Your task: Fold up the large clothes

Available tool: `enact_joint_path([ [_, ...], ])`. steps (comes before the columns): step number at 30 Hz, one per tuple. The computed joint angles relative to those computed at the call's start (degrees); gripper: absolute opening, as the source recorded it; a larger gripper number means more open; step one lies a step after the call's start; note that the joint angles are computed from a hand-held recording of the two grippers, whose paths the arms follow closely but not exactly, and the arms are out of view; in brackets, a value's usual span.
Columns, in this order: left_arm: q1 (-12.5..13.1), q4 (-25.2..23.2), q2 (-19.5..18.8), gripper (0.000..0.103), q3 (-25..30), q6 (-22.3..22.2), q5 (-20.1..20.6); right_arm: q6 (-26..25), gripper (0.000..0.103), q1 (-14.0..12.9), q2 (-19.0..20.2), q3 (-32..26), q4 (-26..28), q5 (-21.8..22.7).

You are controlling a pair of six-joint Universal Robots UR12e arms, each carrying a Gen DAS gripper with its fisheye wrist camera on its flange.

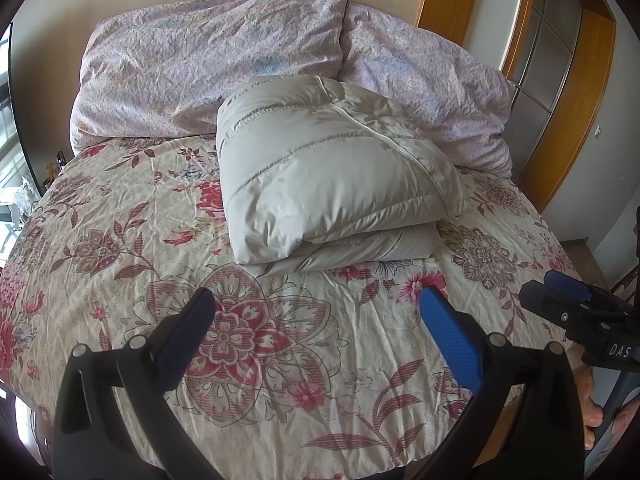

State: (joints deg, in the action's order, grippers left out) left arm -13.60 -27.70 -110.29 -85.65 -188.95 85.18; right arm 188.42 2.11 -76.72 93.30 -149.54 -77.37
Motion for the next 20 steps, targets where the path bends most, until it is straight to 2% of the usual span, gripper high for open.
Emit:
enact_joint_path([
  [20,0.2,-0.7,-0.1,0.101,0.3,0.1,-0.3,0.3,0.102,-0.1,-0.1,0.1,0.1,0.2],
])
